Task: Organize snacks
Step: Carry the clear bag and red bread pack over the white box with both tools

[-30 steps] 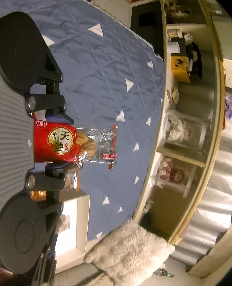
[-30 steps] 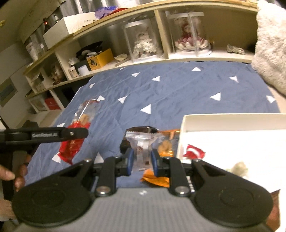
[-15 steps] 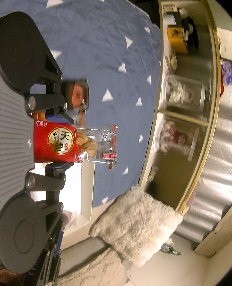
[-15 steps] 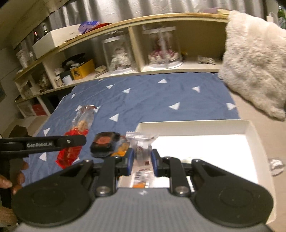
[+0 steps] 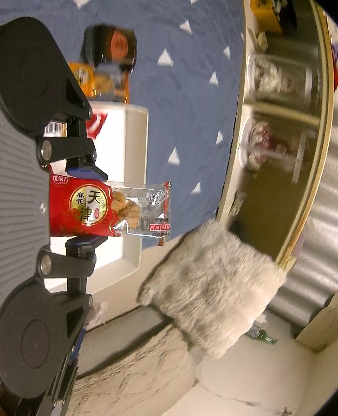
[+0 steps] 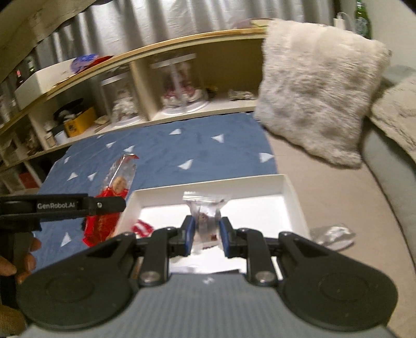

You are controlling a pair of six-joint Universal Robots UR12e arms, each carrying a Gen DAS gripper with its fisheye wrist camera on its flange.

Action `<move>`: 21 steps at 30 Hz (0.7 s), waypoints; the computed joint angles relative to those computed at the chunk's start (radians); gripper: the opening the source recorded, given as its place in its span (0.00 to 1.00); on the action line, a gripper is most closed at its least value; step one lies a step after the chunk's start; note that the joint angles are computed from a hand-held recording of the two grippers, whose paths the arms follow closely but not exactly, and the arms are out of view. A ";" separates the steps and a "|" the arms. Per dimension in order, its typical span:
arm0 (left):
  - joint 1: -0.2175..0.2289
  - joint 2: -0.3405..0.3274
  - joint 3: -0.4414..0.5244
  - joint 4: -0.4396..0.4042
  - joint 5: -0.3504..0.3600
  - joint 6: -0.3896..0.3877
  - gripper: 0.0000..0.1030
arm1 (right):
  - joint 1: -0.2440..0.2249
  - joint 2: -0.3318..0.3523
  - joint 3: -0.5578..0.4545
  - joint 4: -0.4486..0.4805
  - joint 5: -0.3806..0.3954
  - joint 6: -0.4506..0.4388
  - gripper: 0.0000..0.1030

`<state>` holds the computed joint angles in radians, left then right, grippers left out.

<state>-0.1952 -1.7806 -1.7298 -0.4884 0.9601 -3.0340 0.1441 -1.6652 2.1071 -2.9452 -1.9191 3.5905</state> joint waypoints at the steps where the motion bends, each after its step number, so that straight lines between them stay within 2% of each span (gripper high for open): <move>1: -0.008 -0.004 0.001 -0.002 -0.003 0.001 0.42 | -0.007 -0.008 0.009 0.000 0.000 0.005 0.25; 7: -0.056 -0.046 0.033 -0.029 0.000 0.005 0.42 | -0.047 -0.050 0.066 0.008 0.017 0.037 0.25; 10: -0.073 -0.075 0.058 -0.056 -0.014 -0.017 0.42 | -0.062 -0.065 0.092 0.012 0.028 0.051 0.25; 17: -0.102 -0.142 0.111 -0.132 -0.050 -0.057 0.42 | -0.102 -0.066 0.116 0.018 0.073 0.073 0.25; 21: -0.113 -0.172 0.135 -0.145 -0.019 -0.060 0.42 | -0.118 -0.060 0.122 0.025 0.099 0.072 0.25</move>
